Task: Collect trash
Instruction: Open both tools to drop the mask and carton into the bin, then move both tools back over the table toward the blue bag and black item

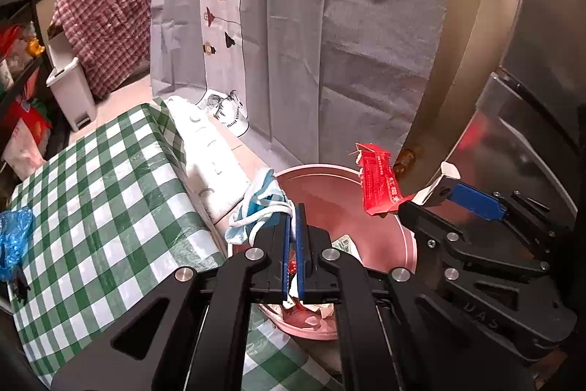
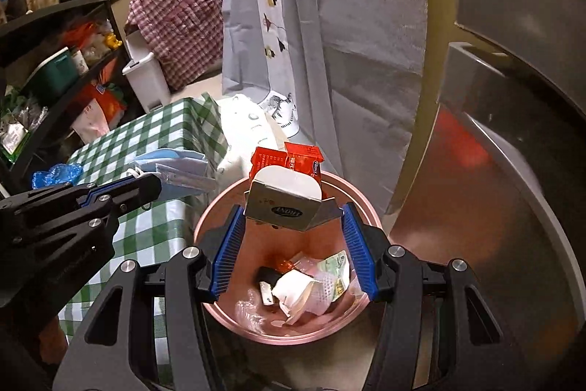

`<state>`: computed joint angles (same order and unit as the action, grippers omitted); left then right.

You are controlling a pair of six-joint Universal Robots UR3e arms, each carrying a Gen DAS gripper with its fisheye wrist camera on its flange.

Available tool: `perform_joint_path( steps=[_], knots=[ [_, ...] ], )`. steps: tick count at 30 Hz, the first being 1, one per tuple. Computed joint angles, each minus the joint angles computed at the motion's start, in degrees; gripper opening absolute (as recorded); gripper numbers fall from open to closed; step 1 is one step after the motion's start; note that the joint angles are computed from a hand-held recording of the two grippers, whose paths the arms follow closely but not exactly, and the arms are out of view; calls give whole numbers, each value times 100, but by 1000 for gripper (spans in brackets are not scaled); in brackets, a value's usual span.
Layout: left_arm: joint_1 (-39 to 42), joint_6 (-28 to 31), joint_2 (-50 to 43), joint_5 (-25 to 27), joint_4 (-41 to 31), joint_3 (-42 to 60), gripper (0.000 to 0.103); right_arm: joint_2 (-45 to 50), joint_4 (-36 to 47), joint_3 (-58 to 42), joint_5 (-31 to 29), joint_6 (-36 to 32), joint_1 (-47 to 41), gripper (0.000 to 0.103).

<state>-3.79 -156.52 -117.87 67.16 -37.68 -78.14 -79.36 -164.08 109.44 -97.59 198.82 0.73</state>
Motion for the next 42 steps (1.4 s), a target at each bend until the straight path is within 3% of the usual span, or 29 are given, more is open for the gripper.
perform_joint_path(
  steps=[9, 10, 11, 12, 13, 14, 16, 18, 21, 28, 35, 42],
  knots=[
    [-231, -92, -524, 247, -398, 654, 5, 216, 112, -140, 150, -47, -168, 55],
    [-218, -108, -580, 229, -471, 732, 13, 268, 155, -201, 162, -52, -174, 55],
    [-207, -128, -601, 213, -544, 774, 36, 285, 219, -226, 188, -59, -189, 56],
    [-235, -197, -604, 338, -492, 765, 46, 327, 337, -281, 193, -56, -202, 57],
    [-323, -370, -610, 746, -196, 680, 64, 382, 450, -371, 144, -36, -185, 58],
    [-333, -419, -623, 854, -121, 672, 76, 405, 510, -404, 85, -23, -180, 65],
    [-227, -457, -639, 796, -209, 713, 84, 408, 586, -412, -150, 95, -166, 69],
    [-175, -438, -587, 751, -243, 672, 85, 309, 489, -248, -108, 157, -263, 79],
    [-162, -377, -463, 816, -84, 510, 85, 261, 435, -197, -96, 98, -266, 82],
    [262, -421, 219, 565, 251, -163, 92, -1, 241, -148, -197, 56, -115, 86],
    [1216, -270, 1280, 196, 553, -1155, 94, -252, -183, -230, -86, 209, 315, 92],
    [2346, 65, 1869, -124, 556, -1648, 94, 388, 34, -1309, -289, 239, 1230, 92]
  ],
)
